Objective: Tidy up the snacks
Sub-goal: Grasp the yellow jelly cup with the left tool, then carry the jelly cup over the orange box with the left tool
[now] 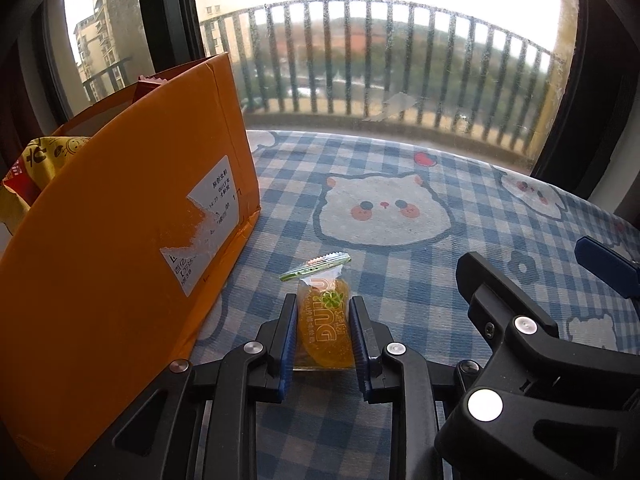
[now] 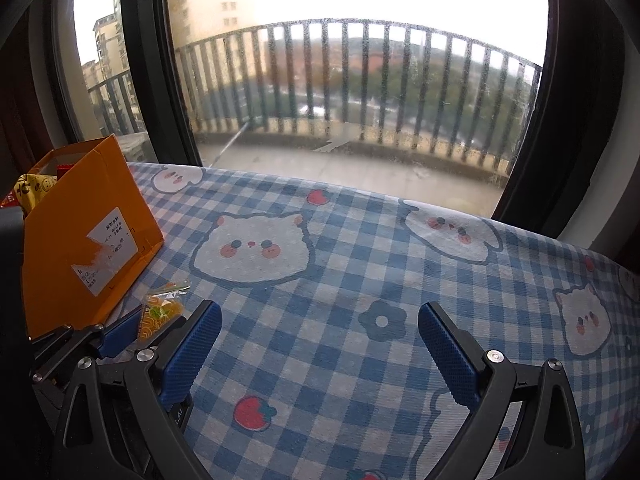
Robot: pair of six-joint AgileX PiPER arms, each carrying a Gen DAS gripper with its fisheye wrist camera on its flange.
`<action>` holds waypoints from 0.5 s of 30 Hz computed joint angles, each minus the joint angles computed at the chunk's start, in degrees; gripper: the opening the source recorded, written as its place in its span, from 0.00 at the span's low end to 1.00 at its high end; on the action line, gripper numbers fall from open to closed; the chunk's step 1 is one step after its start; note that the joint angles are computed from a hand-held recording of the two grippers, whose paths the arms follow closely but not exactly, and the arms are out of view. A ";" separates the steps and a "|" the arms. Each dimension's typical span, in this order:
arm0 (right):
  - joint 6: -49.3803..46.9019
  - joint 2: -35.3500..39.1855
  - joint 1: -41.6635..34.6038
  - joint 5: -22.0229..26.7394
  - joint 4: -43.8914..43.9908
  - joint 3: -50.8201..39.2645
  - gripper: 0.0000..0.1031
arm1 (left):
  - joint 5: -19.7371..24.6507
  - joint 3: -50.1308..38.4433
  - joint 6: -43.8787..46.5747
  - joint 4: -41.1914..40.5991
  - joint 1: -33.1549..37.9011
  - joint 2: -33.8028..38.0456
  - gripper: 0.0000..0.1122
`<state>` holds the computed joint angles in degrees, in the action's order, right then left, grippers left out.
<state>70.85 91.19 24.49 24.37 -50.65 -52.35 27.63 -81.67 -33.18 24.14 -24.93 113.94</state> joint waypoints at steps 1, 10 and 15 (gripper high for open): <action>-0.02 -0.27 0.25 0.53 -0.32 0.02 0.97 | -0.13 0.59 -0.33 0.45 -0.32 -0.68 0.21; -5.12 -4.63 1.97 3.63 1.51 -0.04 0.97 | -0.96 5.32 3.32 -1.42 -2.29 -8.33 0.21; -10.04 -7.63 3.80 9.93 5.89 -2.14 0.97 | -1.08 6.75 9.08 -6.01 -1.70 -12.45 0.21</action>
